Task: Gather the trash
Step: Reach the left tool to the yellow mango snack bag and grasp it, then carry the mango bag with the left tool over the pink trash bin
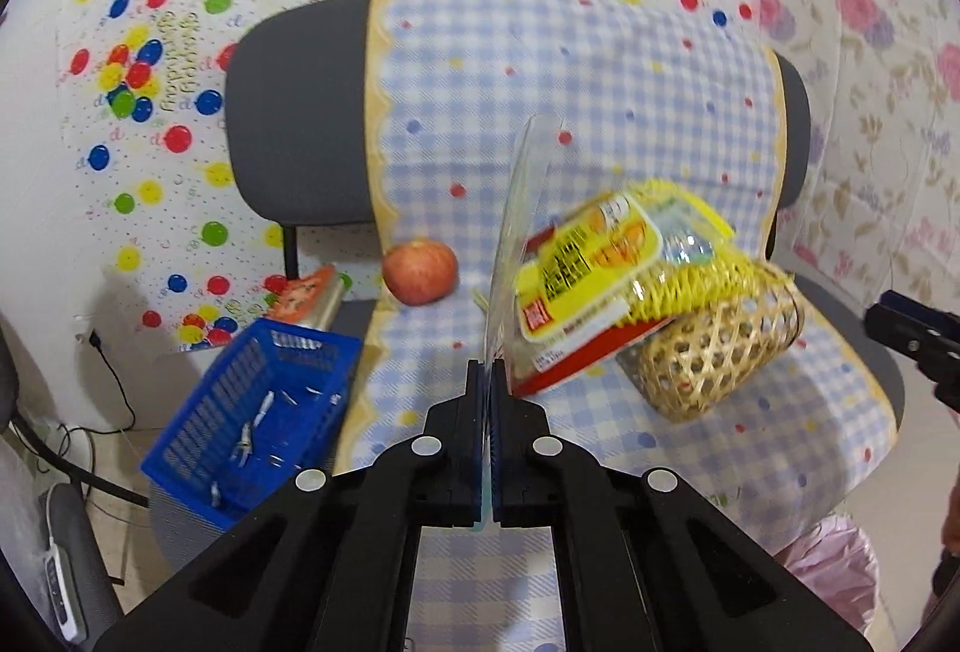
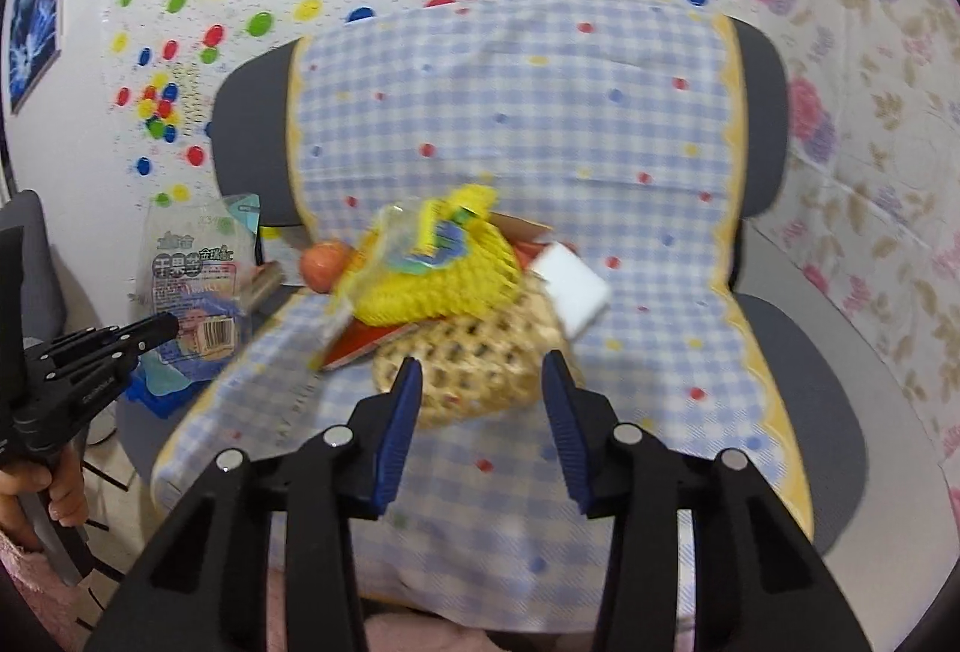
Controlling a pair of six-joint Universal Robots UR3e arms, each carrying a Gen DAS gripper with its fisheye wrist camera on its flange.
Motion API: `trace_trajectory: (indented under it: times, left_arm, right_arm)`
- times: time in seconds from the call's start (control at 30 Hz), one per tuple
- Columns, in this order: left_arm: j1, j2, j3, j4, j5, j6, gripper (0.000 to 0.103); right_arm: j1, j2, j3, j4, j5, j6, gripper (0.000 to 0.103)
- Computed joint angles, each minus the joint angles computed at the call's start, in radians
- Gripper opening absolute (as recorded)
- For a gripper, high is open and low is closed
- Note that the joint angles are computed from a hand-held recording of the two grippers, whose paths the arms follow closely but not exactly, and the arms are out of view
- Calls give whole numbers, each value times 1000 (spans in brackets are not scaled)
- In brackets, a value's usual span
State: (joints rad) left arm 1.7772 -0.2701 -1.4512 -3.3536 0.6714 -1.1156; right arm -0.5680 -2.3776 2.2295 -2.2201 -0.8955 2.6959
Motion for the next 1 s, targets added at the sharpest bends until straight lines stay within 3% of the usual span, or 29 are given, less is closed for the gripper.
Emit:
trace_trajectory:
  times: [0.17,0.37,0.43,0.6,0.77,0.83,1.0]
  left_arm:
    - [37,-44,31,-36,-2,40,2]
    - [182,-80,109,-214,61,196,2]
    - [230,-84,132,-274,93,247,2]
    - [322,-79,185,-401,163,342,2]
    - [363,-76,216,-463,196,378,2]
    - [362,-78,220,-464,191,380,2]
    - [266,-91,157,-328,93,286,2]
  right_arm:
    - [180,262,-91,-230,-72,148,59]
    - [371,610,-271,-436,-197,267,59]
    - [396,694,-329,-455,-212,289,52]
    - [413,841,-445,-460,-195,351,51]
    - [432,897,-508,-440,-171,386,38]
    - [446,889,-513,-434,-163,386,25]
    - [512,829,-517,-398,-142,328,5]
